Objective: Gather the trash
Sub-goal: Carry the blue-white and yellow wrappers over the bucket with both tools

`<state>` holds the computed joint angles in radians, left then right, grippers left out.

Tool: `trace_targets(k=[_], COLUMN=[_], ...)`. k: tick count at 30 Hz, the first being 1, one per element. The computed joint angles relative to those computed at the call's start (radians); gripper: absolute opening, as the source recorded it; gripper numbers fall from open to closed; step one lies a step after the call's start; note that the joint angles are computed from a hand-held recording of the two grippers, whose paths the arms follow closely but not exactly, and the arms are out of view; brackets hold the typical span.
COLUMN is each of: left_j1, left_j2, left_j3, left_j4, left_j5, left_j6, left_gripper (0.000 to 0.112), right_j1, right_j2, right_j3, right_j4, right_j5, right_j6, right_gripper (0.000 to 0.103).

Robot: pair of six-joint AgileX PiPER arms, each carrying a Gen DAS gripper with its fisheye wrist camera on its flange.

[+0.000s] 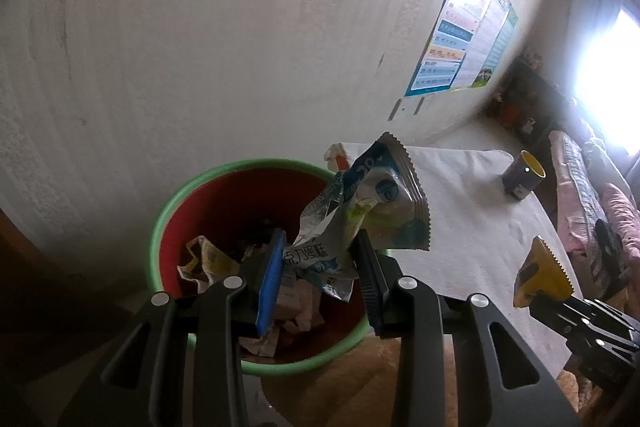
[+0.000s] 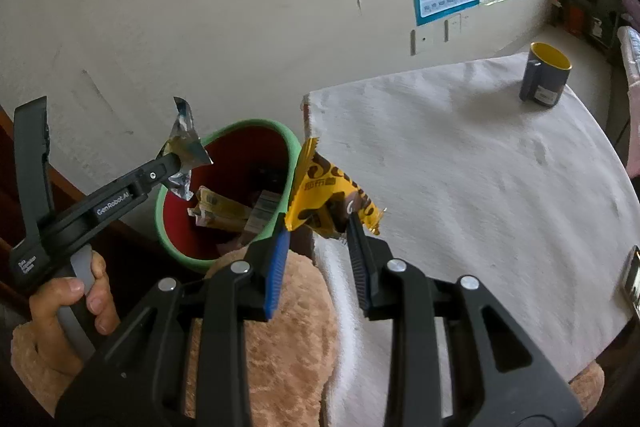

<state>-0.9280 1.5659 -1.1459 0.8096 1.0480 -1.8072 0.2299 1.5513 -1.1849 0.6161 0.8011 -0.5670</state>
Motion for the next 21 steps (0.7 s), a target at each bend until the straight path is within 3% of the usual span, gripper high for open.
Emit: trace_targets(k=[21], left_j1=[0.088], left_j2=[-0.087], left_j3=[0.18], left_j4=[-0.039], left_j5=[-0.058], left_j6=[-0.058], left_gripper=[0.033], right_j1=[0.178], right_j2=[0.202], right_j3=[-0.194], right_j4=[-0.08], right_j5=[0.001], right_j6=[0.069], right_gripper=[0.029])
